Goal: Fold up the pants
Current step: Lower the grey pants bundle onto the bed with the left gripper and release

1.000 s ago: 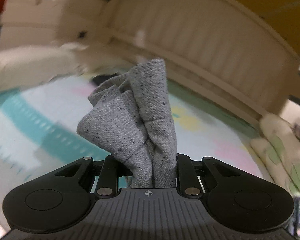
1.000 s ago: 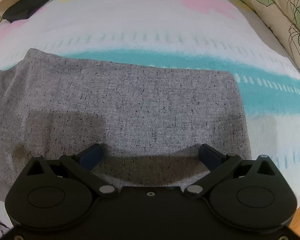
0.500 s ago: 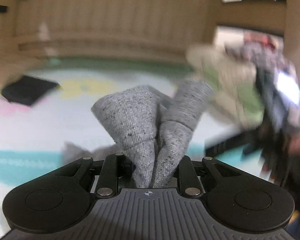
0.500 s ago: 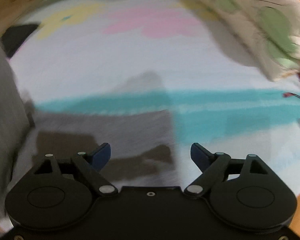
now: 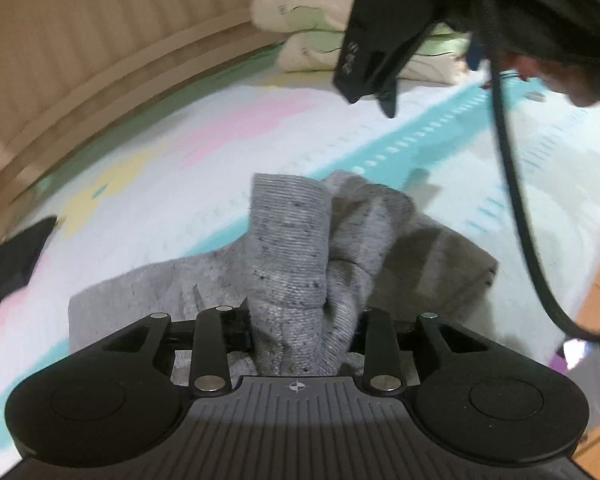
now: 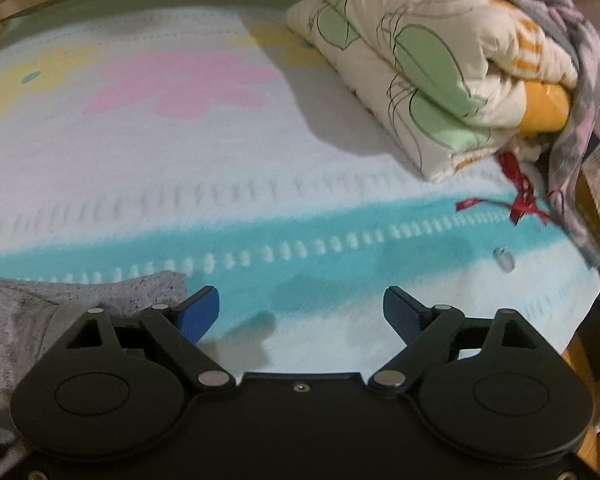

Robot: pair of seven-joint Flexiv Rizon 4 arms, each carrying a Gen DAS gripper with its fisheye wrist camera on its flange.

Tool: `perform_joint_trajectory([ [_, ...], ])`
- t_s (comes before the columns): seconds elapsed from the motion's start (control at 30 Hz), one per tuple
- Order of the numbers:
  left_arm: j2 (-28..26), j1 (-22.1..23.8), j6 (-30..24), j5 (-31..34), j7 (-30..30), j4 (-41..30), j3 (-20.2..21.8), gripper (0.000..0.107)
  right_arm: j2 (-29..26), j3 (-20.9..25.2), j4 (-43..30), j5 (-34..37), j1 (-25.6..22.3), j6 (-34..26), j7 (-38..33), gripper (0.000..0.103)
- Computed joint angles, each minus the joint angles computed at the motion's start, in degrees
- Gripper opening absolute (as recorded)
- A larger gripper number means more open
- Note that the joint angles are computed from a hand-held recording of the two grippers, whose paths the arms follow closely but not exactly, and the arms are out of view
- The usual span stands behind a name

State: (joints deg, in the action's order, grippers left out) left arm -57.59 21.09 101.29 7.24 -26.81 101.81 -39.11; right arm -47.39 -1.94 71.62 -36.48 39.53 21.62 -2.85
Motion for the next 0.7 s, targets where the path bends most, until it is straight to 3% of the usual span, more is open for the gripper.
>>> perform_joint_trajectory([
  [0.13,-1.8,6.7,-3.1,2.9,4.3,2.7,-7.2,0.042,-0.4,-0.1,-0.6,-0.5,0.0,-1.1,-1.8,0.092],
  [0.3,-5.5,12.7,-5.7,2.1,10.3,5.4,-16.0,0.043,0.2,0.5,0.1,0.6,-0.5,-0.1,-2.1,0.092],
  [0.47,-5.2,15.3,-12.9,-6.1,9.9,4.3,-20.3,0.043,1.8,1.6,3.1,1.9,-2.1,3.9,-5.7,0.092],
  [0.57,-4.3,15.0,-14.7,-11.6,7.9,1.5,-20.2,0.043,2.9,1.1,5.3,1.7,-1.8,6.3,-1.9,0.092],
  [0.7,-0.2,9.0,-18.4,-18.3,4.2,-4.6,-11.9,0.043,4.3,2.0,9.0,1.6,-3.3,16.1,-0.8,0.092],
])
